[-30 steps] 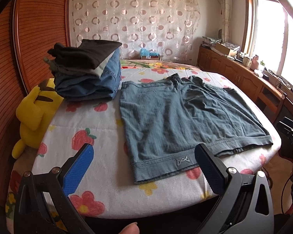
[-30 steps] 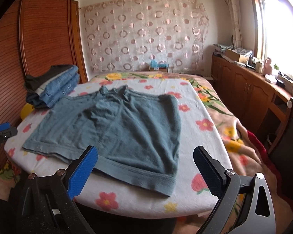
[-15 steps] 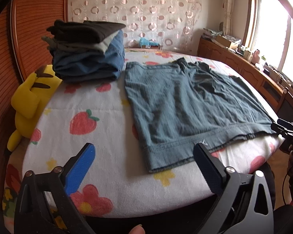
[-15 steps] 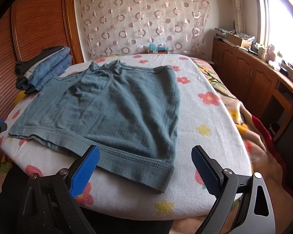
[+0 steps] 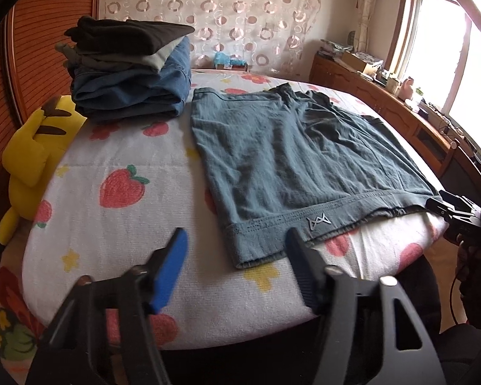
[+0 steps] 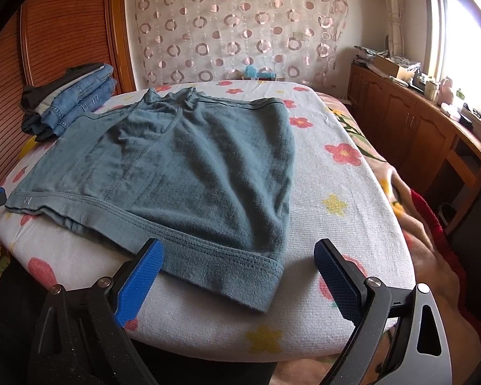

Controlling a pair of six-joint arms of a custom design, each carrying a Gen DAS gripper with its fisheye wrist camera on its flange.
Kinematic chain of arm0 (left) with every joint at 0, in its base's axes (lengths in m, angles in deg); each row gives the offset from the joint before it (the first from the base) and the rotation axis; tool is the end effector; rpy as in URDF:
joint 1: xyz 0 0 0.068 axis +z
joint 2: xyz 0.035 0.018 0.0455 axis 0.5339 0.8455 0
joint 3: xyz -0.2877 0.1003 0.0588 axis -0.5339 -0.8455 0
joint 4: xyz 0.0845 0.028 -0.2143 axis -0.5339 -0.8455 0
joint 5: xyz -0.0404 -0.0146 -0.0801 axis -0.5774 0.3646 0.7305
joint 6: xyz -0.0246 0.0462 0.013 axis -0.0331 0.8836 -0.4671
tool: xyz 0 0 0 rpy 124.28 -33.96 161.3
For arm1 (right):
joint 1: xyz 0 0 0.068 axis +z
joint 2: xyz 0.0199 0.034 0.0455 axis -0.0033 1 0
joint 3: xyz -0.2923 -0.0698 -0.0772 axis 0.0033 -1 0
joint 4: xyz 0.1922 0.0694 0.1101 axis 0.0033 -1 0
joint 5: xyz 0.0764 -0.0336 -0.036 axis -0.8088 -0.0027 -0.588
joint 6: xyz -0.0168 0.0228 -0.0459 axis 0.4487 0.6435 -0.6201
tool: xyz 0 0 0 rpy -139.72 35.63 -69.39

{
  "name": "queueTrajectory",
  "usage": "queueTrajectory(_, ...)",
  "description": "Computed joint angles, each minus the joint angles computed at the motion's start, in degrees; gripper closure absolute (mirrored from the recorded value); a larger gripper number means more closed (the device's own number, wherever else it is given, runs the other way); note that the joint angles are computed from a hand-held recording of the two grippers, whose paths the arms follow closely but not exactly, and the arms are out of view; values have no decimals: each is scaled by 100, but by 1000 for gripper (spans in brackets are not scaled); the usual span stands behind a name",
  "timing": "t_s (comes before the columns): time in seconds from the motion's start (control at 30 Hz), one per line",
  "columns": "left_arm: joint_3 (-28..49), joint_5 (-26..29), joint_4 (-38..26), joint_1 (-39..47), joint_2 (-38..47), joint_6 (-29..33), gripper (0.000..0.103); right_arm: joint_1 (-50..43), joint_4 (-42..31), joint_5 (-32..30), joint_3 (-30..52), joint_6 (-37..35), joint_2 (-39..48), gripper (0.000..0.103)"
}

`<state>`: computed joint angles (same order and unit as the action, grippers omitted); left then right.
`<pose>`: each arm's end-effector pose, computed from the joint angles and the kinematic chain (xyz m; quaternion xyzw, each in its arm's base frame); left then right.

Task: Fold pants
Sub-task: 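Move both grippers toward the hem of the grey-blue shorts, then grasp the shorts hem with the left gripper and lift it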

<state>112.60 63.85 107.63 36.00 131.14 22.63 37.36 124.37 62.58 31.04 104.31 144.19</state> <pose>0.3174 0.0102 -0.0028 0.0723 0.9215 -0.1071 0.3662 0.2590 0.1818 0.0545 -0.0530 0.9003 0.0345 0.4307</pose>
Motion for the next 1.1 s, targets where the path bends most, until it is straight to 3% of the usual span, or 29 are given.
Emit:
queueTrajectory(0.23, 215, 129, -336, 5, 112, 73, 67, -45, -52, -33, 89, -39, 20, 8)
queueTrajectory(0.57, 159, -146, -92, -109, 185, 221, 68, -134, -6, -107, 125, -117, 56, 8)
queueTrajectory(0.73, 140, -102, -66, -80, 154, 255, 92, -157, -46, -130, 234, -159, 87, 8)
queueTrajectory(0.93, 59, 125, -153, -83, -191, 217, 96, -213, -160, -192, 372, -221, 98, 8)
queueTrajectory(1.1, 21, 837, -327, -68, -703, 12, 97, -188, -165, 56, 334, -126, 21, 8)
